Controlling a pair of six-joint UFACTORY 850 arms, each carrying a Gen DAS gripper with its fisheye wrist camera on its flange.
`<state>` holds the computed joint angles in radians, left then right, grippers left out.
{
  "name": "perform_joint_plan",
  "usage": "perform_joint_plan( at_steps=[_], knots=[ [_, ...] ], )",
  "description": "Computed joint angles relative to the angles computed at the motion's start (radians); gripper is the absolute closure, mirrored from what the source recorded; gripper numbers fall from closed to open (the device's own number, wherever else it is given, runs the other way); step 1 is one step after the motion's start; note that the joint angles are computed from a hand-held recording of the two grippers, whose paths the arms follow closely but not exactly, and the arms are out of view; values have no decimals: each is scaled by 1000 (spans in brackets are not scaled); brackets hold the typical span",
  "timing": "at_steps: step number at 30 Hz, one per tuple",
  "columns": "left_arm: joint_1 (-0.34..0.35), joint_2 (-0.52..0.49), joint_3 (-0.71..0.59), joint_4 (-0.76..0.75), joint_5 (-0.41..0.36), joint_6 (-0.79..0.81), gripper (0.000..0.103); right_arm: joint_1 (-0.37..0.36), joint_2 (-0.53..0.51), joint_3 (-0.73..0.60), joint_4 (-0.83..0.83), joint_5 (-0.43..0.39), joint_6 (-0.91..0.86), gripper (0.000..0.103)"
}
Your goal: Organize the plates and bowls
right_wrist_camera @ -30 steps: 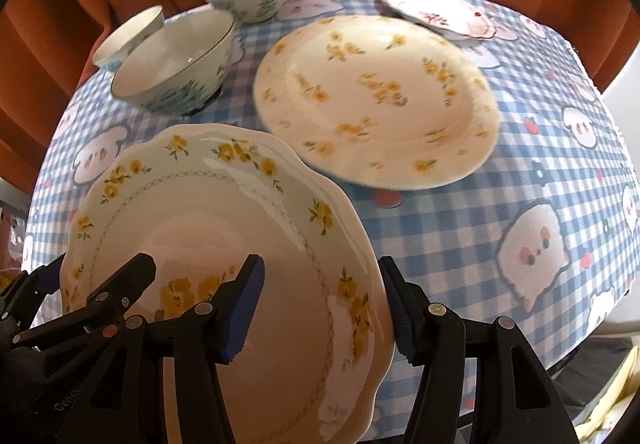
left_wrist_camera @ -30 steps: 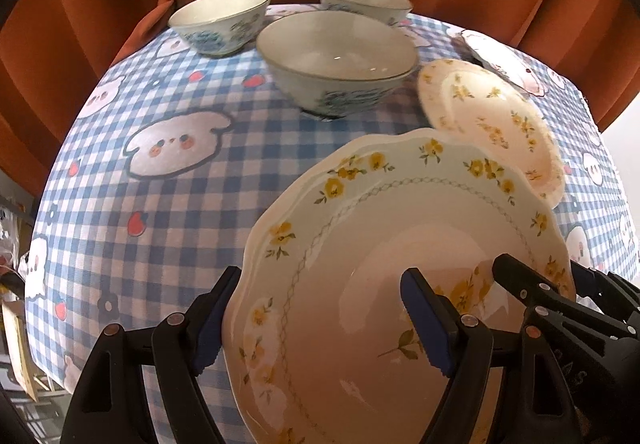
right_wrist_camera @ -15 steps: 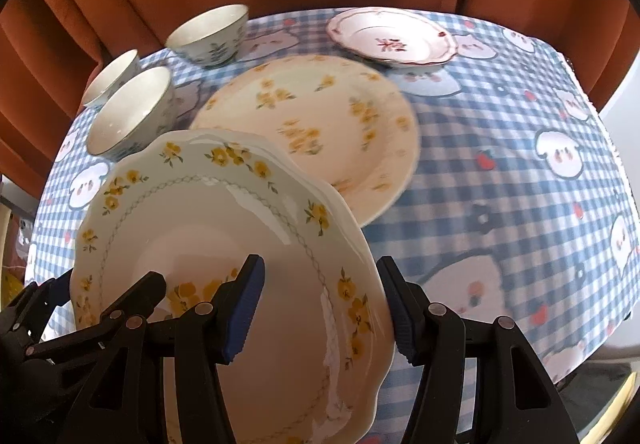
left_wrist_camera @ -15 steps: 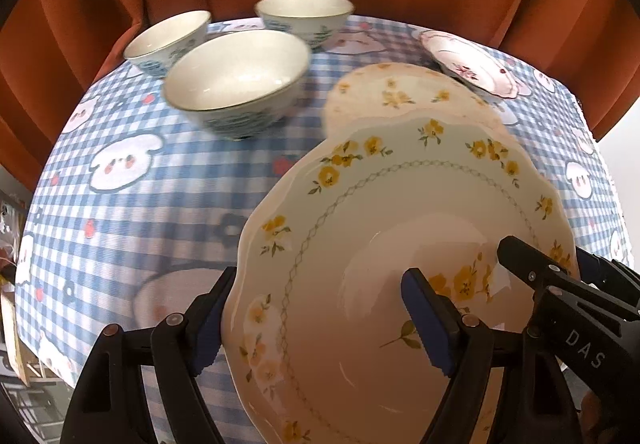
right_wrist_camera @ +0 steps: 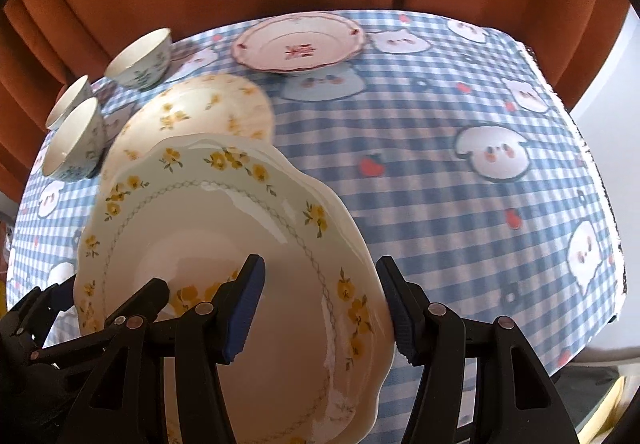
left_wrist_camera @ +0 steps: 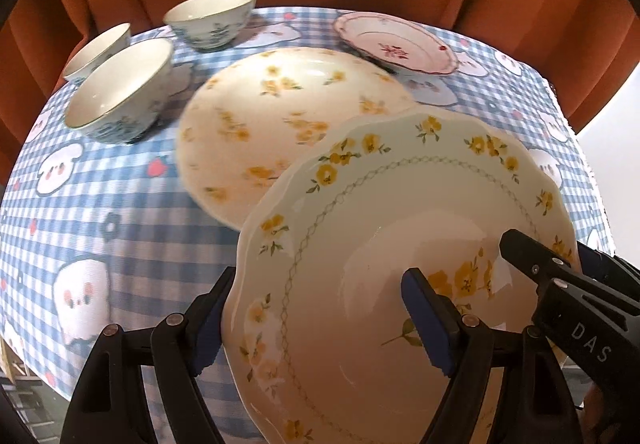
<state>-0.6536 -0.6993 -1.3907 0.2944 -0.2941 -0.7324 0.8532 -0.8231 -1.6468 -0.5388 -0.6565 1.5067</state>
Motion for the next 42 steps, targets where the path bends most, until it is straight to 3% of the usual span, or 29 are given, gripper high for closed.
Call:
perform_joint_plan(
  at_steps=[9,18,25,31,37,42],
  knots=[
    [-65,-70,-101,16,-39,-54,22,-41,99,178,-61,68,45,41],
    [-99,-163,-221,-74,-94,22,22,-83,153,297,-53,124,60,41],
    [-108,-224,-305,-104,-159,44,22,-119,143,326,17,177,-17,41],
    [-121,-249,-347,6,-199,-36,22,-143,127,332,75,220,-76,41],
    [-117,-269,-376,-1,-217,-50,21,-141,127,340,-6,228,29,42],
    [-104,-275,-387,-101,-239,64,16,-137,120,323,1,194,11,41]
  ],
)
